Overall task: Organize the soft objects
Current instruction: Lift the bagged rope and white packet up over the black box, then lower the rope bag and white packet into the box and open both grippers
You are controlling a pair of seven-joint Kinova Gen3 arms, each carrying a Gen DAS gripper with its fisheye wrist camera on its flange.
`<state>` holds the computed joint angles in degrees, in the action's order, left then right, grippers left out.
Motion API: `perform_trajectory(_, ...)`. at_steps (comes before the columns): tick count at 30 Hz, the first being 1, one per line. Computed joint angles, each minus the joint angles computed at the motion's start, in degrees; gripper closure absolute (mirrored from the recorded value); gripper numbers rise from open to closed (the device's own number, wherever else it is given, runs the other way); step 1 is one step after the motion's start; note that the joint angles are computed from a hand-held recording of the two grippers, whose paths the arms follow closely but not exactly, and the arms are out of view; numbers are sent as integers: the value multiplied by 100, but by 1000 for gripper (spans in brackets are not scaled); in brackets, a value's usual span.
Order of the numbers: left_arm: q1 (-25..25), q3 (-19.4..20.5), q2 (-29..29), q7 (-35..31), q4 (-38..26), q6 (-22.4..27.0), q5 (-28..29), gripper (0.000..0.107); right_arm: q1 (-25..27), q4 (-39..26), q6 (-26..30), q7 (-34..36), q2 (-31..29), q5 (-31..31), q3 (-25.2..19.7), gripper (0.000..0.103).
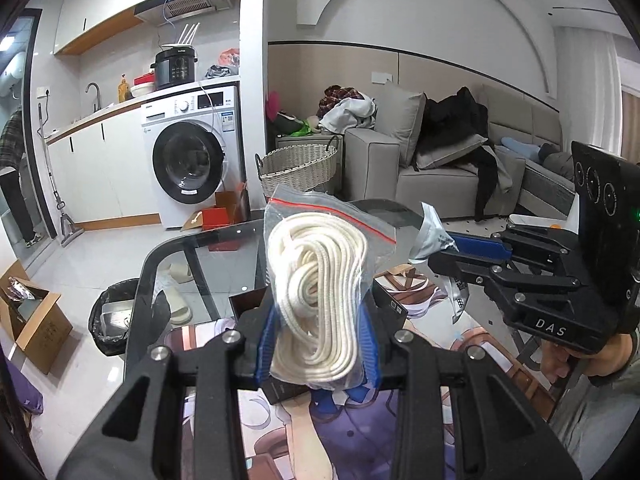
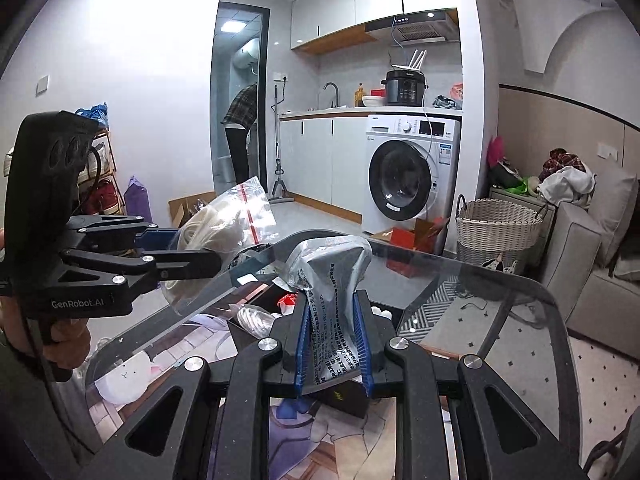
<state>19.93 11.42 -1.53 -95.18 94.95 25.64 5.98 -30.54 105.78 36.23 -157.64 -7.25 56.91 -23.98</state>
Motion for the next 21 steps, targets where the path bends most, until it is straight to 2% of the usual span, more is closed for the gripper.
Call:
perform_trajectory(6, 14, 56, 46, 464, -22, -123, -311, 73, 27, 6, -80, -272, 85, 285, 40, 83)
perform_trajectory(13, 5, 67, 350, 961, -260, -269, -638, 73, -114, -194, -31, -618, 342, 717, 206, 83)
perform_trajectory(15, 192, -101, 477, 1198, -353, -335, -848, 73, -183, -317, 9, -684, 462, 839, 293, 83)
perform_trajectory(18, -10, 26, 661, 1160, -542, -292, -626, 73, -294, -558, 54, -621, 667, 839, 484, 83)
perform_trajectory(21, 93, -138, 805, 1314, -672, -289, -657, 73, -380, -705, -1, -593, 791, 813, 676, 83)
